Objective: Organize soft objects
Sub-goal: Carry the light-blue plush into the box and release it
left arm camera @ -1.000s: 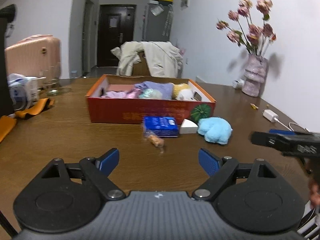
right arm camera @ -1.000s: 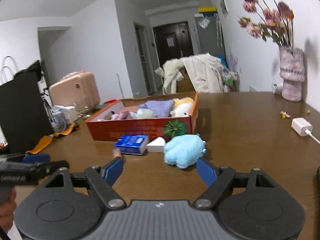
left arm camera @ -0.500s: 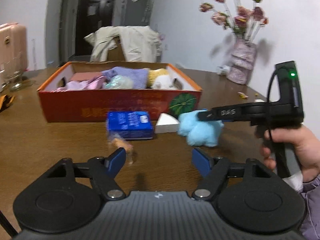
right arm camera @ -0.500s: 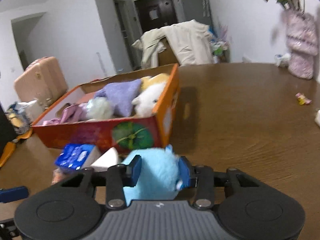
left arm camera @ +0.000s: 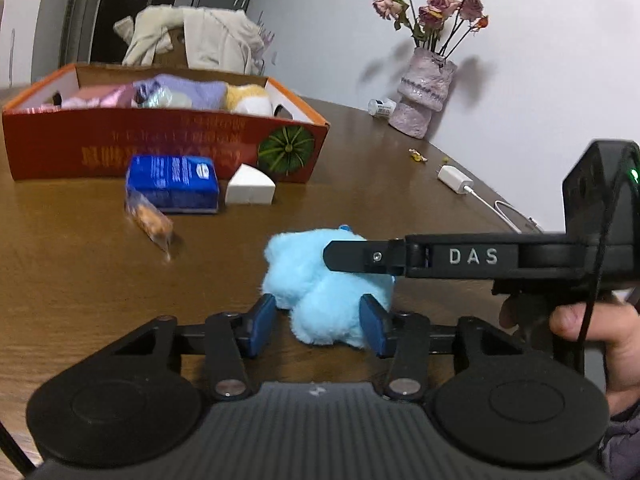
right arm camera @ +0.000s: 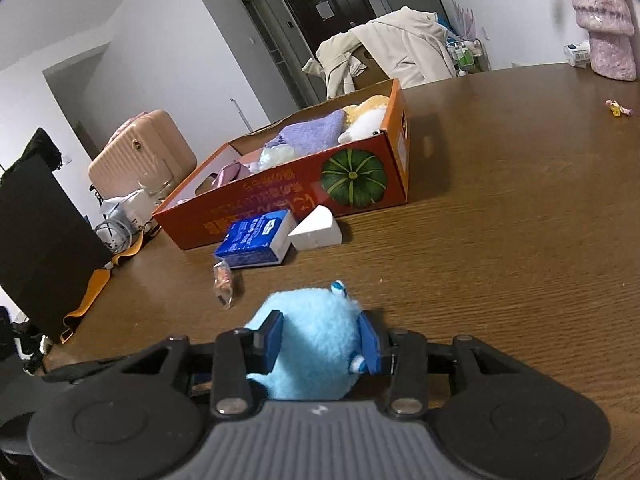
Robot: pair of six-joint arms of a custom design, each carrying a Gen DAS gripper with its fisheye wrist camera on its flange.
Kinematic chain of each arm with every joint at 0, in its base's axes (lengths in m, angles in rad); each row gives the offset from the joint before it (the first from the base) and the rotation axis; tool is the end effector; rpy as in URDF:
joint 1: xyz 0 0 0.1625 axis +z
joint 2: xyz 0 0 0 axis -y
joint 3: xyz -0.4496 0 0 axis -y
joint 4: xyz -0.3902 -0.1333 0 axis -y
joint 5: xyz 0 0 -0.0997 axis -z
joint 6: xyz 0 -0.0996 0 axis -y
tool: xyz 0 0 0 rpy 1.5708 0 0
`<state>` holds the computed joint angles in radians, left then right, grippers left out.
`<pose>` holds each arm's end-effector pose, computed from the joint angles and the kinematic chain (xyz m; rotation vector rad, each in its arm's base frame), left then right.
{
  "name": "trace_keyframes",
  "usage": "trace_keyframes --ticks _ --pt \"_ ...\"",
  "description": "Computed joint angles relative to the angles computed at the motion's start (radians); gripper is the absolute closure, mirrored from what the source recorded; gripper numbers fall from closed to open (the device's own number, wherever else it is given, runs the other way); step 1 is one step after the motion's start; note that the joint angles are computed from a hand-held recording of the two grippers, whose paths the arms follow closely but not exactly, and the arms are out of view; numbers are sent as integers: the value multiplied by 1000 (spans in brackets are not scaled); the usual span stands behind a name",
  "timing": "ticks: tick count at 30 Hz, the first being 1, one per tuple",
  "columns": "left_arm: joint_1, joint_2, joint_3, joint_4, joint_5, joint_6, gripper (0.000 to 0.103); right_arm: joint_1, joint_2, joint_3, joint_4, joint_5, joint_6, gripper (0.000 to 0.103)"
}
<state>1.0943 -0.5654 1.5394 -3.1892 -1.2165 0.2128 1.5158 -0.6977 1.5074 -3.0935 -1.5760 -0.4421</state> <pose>-0.1878 -0.7299 0.0658 0.7663 2.6160 -0.9645 0.0911 -0.7604 0.1587 0.5339 -2.7378 1.0051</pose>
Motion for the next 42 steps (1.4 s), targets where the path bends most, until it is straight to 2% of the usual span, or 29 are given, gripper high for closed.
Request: trace_keyframes --ticks 3,7,12,16,20,24,28,30,32,35,37,42 --pt "16 -5 -3 18 -55 -44 67 -1 2 4 -14 2 0 65" --pt "24 -9 -4 36 -75 -105 68 -5 -6 16 -21 8 3 68" --pt "18 -10 4 15 -74 -115 69 -4 -18 32 -39 15 10 72" --pt "7 -17 -1 -25 -91 -83 69 -12 -36 22 -38 93 45 74" --pt "-6 -4 -94 -12 -88 -15 69 8 -16 -69 -25 147 26 74" --pt "-2 56 -294 82 -77 34 69 36 74 -276 32 163 21 74" --pt "27 158 -571 283 -73 3 69 53 216 -556 152 127 68 74" --pt "41 211 -697 384 -58 -1 69 57 290 -688 210 90 89 74" --pt "50 244 -769 448 -29 -8 69 65 345 -784 280 23 92 72" --pt "59 250 -776 456 -8 21 68 81 378 -793 211 -96 18 63" --pt "60 239 -754 435 14 36 68 88 394 -801 173 -147 -23 61" --pt "49 213 -703 338 56 84 67 94 391 -794 149 -147 -68 61"
